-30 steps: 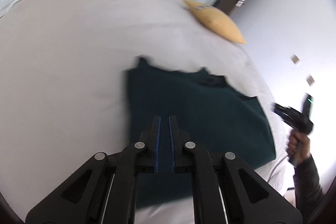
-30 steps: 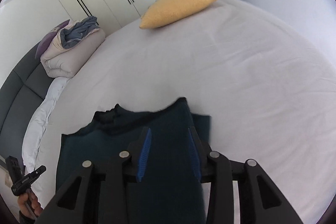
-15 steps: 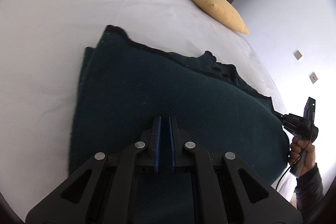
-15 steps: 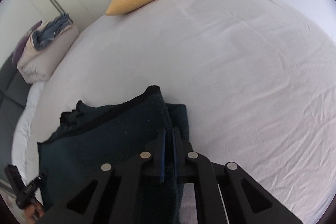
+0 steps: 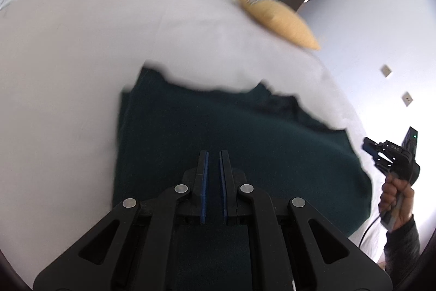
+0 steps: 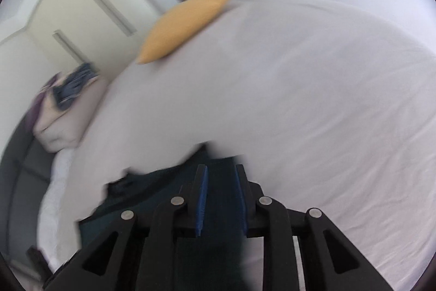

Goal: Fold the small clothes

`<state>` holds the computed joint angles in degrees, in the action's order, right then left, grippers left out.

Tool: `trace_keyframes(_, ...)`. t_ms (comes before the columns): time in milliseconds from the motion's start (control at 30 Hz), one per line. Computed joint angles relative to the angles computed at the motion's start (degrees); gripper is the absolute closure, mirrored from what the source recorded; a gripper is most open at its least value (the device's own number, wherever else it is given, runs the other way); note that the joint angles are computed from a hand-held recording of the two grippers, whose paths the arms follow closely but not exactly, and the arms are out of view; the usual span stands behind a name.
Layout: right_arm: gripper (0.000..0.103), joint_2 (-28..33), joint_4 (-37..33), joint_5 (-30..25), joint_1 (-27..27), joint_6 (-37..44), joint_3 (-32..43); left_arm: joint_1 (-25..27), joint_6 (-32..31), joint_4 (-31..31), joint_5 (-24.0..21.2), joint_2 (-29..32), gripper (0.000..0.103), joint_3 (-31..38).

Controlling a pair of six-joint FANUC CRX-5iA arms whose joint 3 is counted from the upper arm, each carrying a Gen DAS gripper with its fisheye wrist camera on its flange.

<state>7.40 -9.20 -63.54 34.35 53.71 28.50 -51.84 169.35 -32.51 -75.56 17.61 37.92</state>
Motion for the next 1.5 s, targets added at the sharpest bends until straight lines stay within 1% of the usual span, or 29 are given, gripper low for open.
trace_keyframes(67,0.079,2.06,-12.94,-1.8,-0.08,9.05,5.34,1.26,-1.11,0.14,1.39,1.08,0.096,1.22)
trace_keyframes(100,0.08,3.59,-17.91,-3.4,0.4,12.6,7.8,2.08,-1.02,0.8,2.25,1.43,0.096,1.03)
trace_keyframes(133,0.08,5.2,-20.32,-4.7,1.4,14.01,9.71,3.11,-1.0,2.01,3.24,1.72,0.096,0.53)
trace_keyframes(167,0.08,6.51,-21.45,-5.72,2.16,14.48,10.92,4.32,-1.17,3.64,4.01,2.03,0.096,-0.35)
trace_keyframes(233,0.08,10.11,-22.29,-8.41,3.73,14.43,13.37,4.81,0.16,3.44,3.86,1.85,0.096,-2.11)
trace_keyframes(267,0.087,10.61,-20.2,-8.04,4.6,13.01,12.76,4.83,3.56,2.61,6.9,-0.38,0.096,-6.03)
trace_keyframes(300,0.097,10.73,-20.61,-7.07,3.89,12.24,11.29,4.91,6.46,2.04,10.09,-2.49,0.096,-9.54)
trace_keyframes(333,0.103,10.3,-22.05,-6.03,2.8,12.27,10.04,4.77,8.94,1.27,12.13,-4.07,0.096,-12.07)
trace_keyframes(367,0.103,9.1,-25.2,-3.9,0.64,12.68,7.71,4.61,10.71,0.49,14.25,-5.85,0.096,-14.86)
trace_keyframes(400,0.103,8.08,-25.93,-2.37,-0.54,12.44,6.1,4.68,11.39,0.28,16.05,-7.01,0.096,-16.79)
trace_keyframes(467,0.103,5.53,-21.62,1.18,-1.83,9.74,2.36,5.4,13.86,0.17,20.39,-9.22,0.096,-20.65)
trace_keyframes(533,0.103,4.96,-22.6,2.93,-5.12,8.28,0.82,5.38,16.09,-0.93,21.37,-10.19,0.096,-21.94)
trace_keyframes(700,0.101,0.8,-17.45,8.2,-9.61,1.59,-5.06,5.84,20.23,-2.72,24.05,-12.11,0.096,-25.06)
trace_keyframes(733,0.093,0.14,-16.24,8.82,-9.66,0.03,-5.88,5.9,21.34,-3.13,24.1,-12.47,0.096,-25.55)
trace_keyframes(767,0.074,-0.51,-12.04,8.03,-9.24,-3.42,-6.59,6.05,22.37,-3.48,24.06,-12.94,0.096,-26.16)
trace_keyframes(800,0.073,-1.48,-9.76,8.26,-8.78,-5.39,-7.72,6.1,23.47,-3.86,24.14,-13.4,0.096,-26.78)
trace_keyframes(867,0.073,-4.26,-12.36,8.85,-9.69,-3.55,-9.43,5.51,25.63,-5.02,22.99,-13.81,0.096,-27.01)
trace_keyframes(933,0.07,-7.18,-13.47,9.29,-8.86,-1.58,-11.17,4.35,26.91,-5.95,19.84,-13.8,0.096,-26.05)
trace_keyframes(1033,0.058,-11.18,-17.22,8.92,-7.7,2.51,-13.49,0.91,28.51,-7.59,11.24,-12.98,0.096,-22.01)
trace_keyframes(1100,0.057,-11.47,-21.15,6.42,-6.95,7.14,-12.74,-2.08,30.59,-9.94,7.17,-12.93,0.096,-20.27)
trace_keyframes(1167,0.055,-11.38,-21.59,4.72,-5.28,9.01,-12.44,-4.58,31.1,-10.39,3.7,-12.99,0.096,-19.0)
trace_keyframes(1233,0.055,-10.77,-20.31,2.87,-4.53,7.91,-12.57,-7.37,31.79,-11.45,-0.09,-12.82,0.096,-17.57)
trace_keyframes(1267,0.06,-10.79,-19.71,2.79,-4.4,6.64,-13.07,-9.16,33.64,-12.35,-1.69,-13.12,0.096,-17.51)
trace_keyframes(1300,0.064,-11.3,-20.3,3.55,-5.01,6.72,-14.06,-10.21,35.22,-12.51,-2.71,-13.47,0.096,-17.76)
trace_keyframes(1333,0.073,-11.82,-19.44,3.66,-5.25,5.74,-14.77,-10.98,36.63,-12.03,-3.44,-13.83,0.096,-18.11)
trace_keyframes(1367,0.074,-12.08,-18.01,3.74,-4.78,4.14,-15.07,-12.04,38.59,-11.46,-4.02,-14.79,0.096,-19.2)
trace_keyframes(1400,0.074,-12.97,-16.7,3.92,-4.84,2.4,-15.68,-12.89,40.59,-11.58,-3.92,-15.43,0.096,-20.18)
trace_keyframes(1467,0.06,-14.61,-14.1,3.93,-3.99,-0.09,-16.46,-14.36,44.35,-11.53,-2.24,-17.1,0.096,-22.7)
trace_keyframes(1500,0.057,-15.64,-14.01,3.97,-4.11,-0.48,-16.83,-14.62,46.21,-11.39,-0.12,-18.23,0.096,-24.41)
